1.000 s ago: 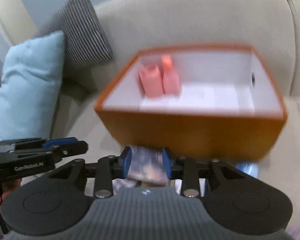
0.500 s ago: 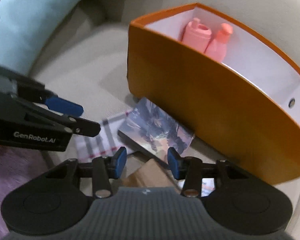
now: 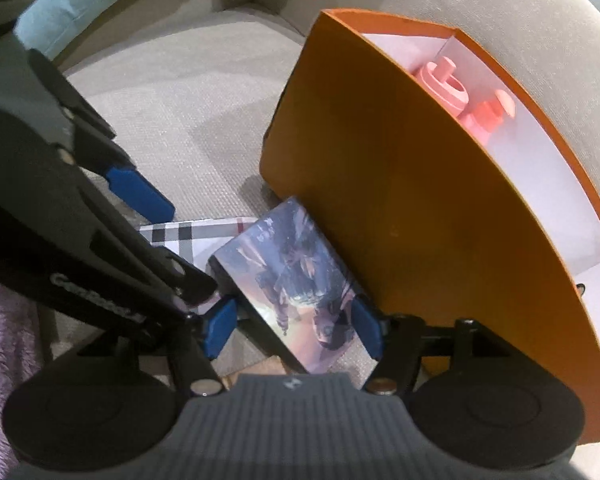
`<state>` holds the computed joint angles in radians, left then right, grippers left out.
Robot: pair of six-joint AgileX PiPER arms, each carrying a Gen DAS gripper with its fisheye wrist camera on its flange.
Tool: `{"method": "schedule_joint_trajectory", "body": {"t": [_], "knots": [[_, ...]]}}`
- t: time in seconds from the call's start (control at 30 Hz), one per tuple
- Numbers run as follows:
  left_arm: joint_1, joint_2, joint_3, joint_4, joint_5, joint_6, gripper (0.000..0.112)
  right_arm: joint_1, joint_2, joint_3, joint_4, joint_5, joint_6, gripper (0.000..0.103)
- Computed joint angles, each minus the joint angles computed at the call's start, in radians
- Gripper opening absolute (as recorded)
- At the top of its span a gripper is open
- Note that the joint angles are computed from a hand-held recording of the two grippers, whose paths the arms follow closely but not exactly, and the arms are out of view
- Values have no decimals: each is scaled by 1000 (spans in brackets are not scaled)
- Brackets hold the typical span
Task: Organize rigid objects
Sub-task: 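Grasp the plaid case with the left gripper while the right gripper approaches the photo card, then lift the plaid case with the left gripper while the right gripper grasps the silver photo card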
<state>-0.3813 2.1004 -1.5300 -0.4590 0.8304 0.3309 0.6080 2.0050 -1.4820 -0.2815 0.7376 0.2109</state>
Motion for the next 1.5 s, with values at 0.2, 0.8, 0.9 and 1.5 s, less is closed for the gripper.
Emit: {"method": "schedule_joint_trajectory", "body": {"t": [0.2,0.8,0.9,1.5], "knots": [[28,-45,45,-47,13,8,43,-6,-59,41,40,-14,0,42],[12,-141,158,-8,4,-172,36,-46,-201,165,107,-42,30,6],[29,-116,189,-89,-24,-140,54,-55,-206,181,99,-53,73,6],[3,-269,302,-61,-161,-187,21,-64,-195,179,135,-74,52,25]]}}
